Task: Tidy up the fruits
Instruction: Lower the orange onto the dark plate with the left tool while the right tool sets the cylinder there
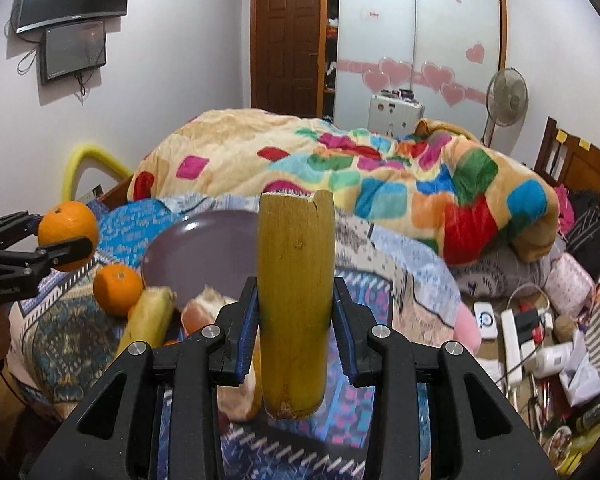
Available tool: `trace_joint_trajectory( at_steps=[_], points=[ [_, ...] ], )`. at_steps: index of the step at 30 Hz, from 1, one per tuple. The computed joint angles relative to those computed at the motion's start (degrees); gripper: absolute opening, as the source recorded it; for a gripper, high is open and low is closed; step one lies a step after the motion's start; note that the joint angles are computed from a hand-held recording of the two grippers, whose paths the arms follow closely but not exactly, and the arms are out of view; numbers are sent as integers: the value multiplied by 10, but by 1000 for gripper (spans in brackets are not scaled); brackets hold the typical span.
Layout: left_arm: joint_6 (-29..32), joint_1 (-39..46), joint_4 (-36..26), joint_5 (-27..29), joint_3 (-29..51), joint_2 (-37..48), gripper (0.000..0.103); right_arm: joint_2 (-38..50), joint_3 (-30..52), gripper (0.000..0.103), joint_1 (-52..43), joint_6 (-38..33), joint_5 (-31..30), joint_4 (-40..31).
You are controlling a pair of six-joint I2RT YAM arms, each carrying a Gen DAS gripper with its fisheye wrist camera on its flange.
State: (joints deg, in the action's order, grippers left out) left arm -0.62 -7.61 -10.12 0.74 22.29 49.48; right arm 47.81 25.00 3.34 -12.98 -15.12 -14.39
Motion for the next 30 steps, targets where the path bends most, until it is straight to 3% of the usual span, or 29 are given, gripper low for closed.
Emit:
trace_joint_trajectory(
  at_steps=[18, 30],
  points=[
    [3, 36, 125, -4, 100, 267, 69, 241, 92, 32, 97, 40, 53, 133],
    [17, 35, 105, 6, 190, 407, 68, 425, 206, 31, 120, 35, 60, 111]
  ],
)
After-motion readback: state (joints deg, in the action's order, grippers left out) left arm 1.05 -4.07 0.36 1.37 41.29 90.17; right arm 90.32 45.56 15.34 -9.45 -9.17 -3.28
